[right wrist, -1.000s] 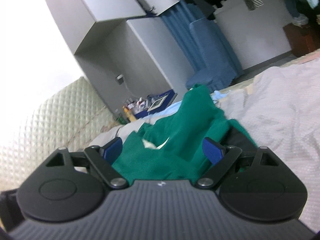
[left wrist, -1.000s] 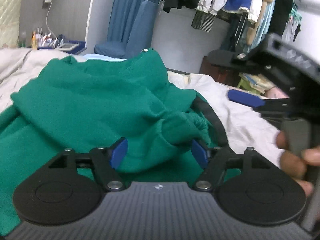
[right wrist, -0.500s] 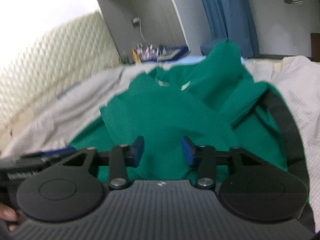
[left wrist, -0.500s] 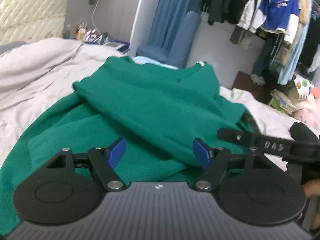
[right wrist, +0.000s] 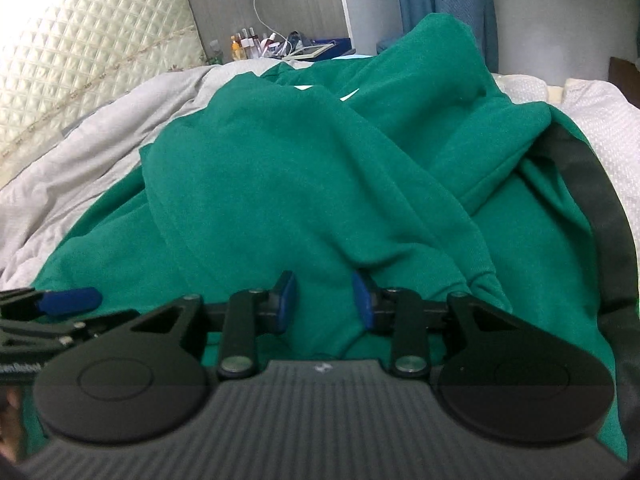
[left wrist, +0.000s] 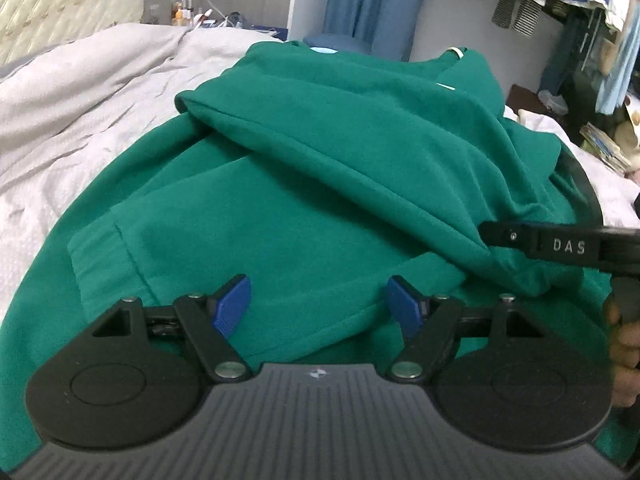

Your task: Fold large clothes

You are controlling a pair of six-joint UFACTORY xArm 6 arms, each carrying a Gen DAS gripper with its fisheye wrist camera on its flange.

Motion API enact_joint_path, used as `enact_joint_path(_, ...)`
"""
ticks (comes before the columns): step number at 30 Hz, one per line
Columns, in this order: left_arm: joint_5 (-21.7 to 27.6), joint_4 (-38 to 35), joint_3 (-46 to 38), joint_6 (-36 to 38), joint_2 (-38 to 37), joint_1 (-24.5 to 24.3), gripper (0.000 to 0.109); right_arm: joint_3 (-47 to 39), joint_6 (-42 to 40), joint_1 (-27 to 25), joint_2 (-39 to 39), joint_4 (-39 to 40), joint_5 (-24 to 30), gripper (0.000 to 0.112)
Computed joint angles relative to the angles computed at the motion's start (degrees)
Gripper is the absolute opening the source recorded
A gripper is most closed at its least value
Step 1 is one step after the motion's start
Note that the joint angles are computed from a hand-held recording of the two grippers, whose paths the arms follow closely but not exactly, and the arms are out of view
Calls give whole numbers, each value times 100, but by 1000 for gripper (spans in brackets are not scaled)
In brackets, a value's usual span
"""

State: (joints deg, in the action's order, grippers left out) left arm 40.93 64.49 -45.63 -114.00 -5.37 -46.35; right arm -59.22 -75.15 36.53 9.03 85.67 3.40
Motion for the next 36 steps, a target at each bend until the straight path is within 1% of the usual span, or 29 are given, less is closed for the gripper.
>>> enact_joint_path(2, -39, 94, 116, -128, -117, -48, 80, 126, 644, -95, -138, -586, 186, 34)
enact_joint_path(4, -96, 241, 331, -451, -376, -108, 80, 186, 1547, -291, -269, -1393, 560, 36)
enact_joint_path(5, -128, 328, 434, -658, -510, -114, 80, 296, 1798, -396, -438, -1603, 798, 36)
enact_joint_path(7, -5, 404, 568, -996, -749, -191, 80, 411, 1799, -580, -702, -1497, 1226, 36)
enact_joint_path(8, 136, 393, 607, -1112, -850, -259, 80, 505, 1842, -634, -857, -1483, 1325, 36)
enact_joint_path(10, 340, 456, 742, -1312, -1099, -366, 80, 708, 2028, -649, -1135, -1622, 1286, 38)
enact_joint_path(11, 484, 462, 803, -1391, -1218, -454, 80, 862, 2241, -653, -1313, -1822, 1250, 38)
enact_joint_path(14, 1069, 150, 916, -1422, -1536, -840, 80, 1298, 3326, -647, -1748, -2913, 1101, 39)
enact_joint_path(16, 1456, 22, 1035, -1560, -1820, -1122, 80, 1574, 3999, -732, -2072, -3642, 1164, 39)
enact_joint_path(17, 1649, -48, 1104, -1662, -1987, -1277, 80, 1650, 4147, -788, -2190, -3771, 1219, 39)
enact_joint_path(18, 1823, -103, 1170, -1727, -2140, -1428, 80, 1738, 4183, -847, -2335, -3757, 1284, 40)
enact_joint_path(19, 2103, -226, 1205, -1660, -2284, -1607, 80, 1817, 4200, -899, -2471, -3729, 1352, 45)
enact_joint_path(20, 2561, -407, 1152, -1563, -2357, -1830, 80, 1904, 4219, -946, -2607, -3716, 1410, 48)
enact_joint_path(21, 3009, -563, 1114, -1518, -2449, -2042, 80, 1968, 4268, -993, -2708, -3758, 1459, 53)
enact_joint_path(24, 3607, -841, 1282, -1449, -2993, -2402, 80, 2112, 4676, -1167, -2960, -4111, 1615, 55)
enact_joint_path(25, 3924, -975, 1290, -1499, -3120, -2577, 80, 2124, 4776, -1227, -3009, -4168, 1676, 55)
enact_joint_path(26, 4132, -1089, 1307, -1536, -3234, -2698, 80, 2137, 4856, -1279, -3049, -4207, 1708, 55)
enact_joint_path(27, 4288, -1208, 1349, -1603, -3373, -2801, 80, 2162, 4949, -1327, -3088, -4249, 1690, 56)
enact_joint_path(29, 4518, -1385, 1543, -2007, -3753, -3053, 80, 2197, 5210, -1429, -3122, -4370, 1666, 64)
enact_joint_path(31, 4614, -1545, 1759, -2400, -4111, -3196, 80, 2186, 5436, -1564, -3079, -4323, 1726, 81)
enact_joint_path(32, 4680, -1638, 1825, -2530, -4220, -3224, 80, 2160, 5593, -1644, -3012, -4282, 1756, 83)
enact_joint_path(34, 4840, -1830, 1843, -2735, -4281, -3249, 80, 2142, 5966, -1786, -2903, -4319, 1786, 83)
enact_joint_path(36, 4663, -1907, 1995, -2767, -4434, -3096, 80, 2103, 6538, -1945, -2731, -4429, 1751, 83)
